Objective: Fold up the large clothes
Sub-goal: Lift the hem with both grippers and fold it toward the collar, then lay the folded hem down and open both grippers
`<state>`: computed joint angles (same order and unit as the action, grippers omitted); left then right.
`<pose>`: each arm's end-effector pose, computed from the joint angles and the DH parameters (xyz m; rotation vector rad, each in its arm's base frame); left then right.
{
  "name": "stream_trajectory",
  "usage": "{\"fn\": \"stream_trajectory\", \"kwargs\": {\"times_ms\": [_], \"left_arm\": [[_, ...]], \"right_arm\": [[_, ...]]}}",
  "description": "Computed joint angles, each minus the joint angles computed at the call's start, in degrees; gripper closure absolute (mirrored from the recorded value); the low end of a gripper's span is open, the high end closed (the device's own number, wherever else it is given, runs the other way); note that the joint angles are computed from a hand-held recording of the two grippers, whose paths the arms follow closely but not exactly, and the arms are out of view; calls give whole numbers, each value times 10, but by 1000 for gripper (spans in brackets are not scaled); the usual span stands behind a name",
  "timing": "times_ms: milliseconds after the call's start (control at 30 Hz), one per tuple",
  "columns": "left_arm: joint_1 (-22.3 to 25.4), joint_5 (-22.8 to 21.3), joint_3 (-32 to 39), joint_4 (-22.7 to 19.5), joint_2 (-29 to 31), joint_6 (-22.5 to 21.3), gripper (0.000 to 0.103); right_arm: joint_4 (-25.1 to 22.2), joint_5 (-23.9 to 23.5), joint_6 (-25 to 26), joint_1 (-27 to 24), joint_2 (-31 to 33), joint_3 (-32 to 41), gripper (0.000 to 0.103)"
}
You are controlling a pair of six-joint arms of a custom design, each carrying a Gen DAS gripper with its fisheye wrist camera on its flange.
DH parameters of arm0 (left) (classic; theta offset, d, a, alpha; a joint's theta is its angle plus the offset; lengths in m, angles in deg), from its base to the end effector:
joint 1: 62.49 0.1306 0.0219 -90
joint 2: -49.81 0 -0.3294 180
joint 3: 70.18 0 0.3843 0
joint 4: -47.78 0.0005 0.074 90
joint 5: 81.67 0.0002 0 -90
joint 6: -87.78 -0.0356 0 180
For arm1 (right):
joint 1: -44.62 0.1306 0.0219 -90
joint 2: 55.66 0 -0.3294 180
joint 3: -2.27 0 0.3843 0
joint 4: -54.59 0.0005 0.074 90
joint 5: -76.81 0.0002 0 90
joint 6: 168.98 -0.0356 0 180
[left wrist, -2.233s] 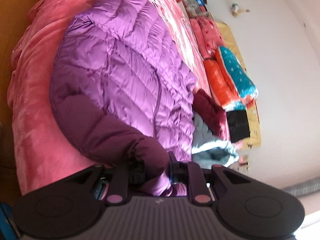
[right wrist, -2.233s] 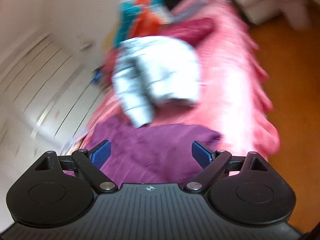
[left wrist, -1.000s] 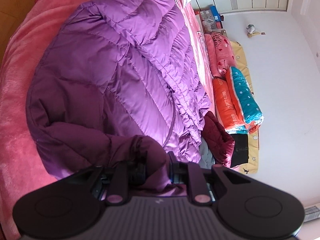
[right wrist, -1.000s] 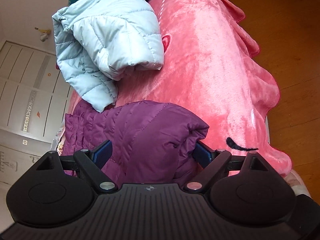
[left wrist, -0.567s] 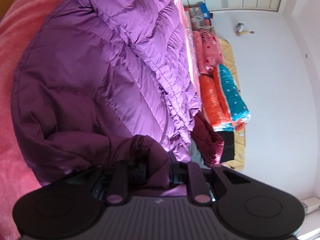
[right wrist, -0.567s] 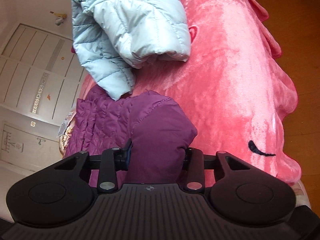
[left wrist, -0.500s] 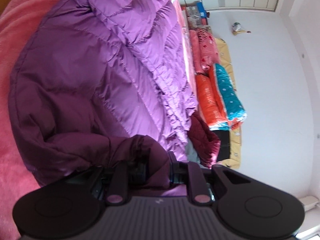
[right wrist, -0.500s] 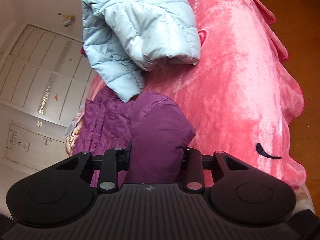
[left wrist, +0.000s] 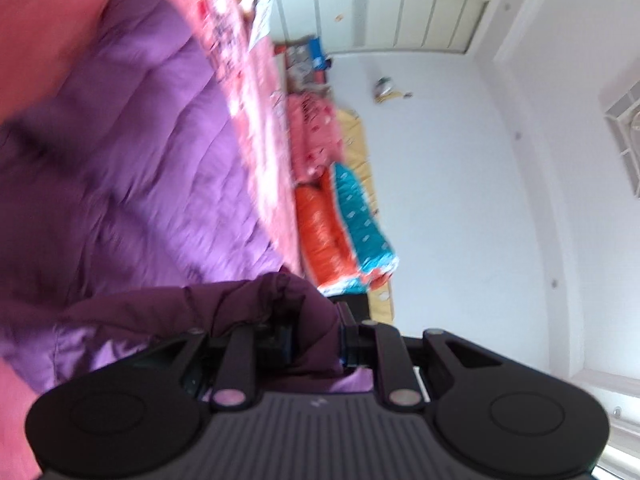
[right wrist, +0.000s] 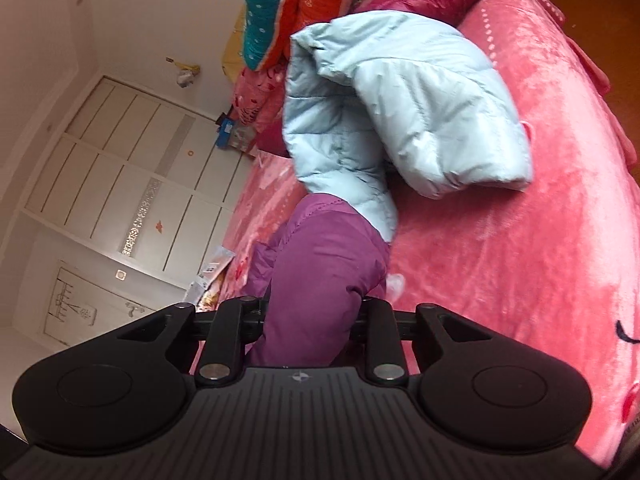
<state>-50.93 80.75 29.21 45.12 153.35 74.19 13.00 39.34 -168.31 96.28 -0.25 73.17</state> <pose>0.5619 0.0798 0.4128 -0.3795 1.9590 -1.8303 0.2031 0.2105 0.4621 1.1240 1.5504 0.7744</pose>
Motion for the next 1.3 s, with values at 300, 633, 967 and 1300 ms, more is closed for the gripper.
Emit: {"fn": "stream_trajectory", "kwargs": {"times_ms": [300,633,967,1300], "left_arm": [[-5,-87,106,111,94,115,87],[-7,-181,239,75,215,154,87],[10,-225,283,-21,257,107,86],[12,-257,298,3,250,14,53]], "right_arm": [[116,-137,161,-152,159,159,74],[107,-244,261,-270,416,426,74],[28,-287,312,-312,639,659,61],[70,-271,341,-309,614,624,0]]}}
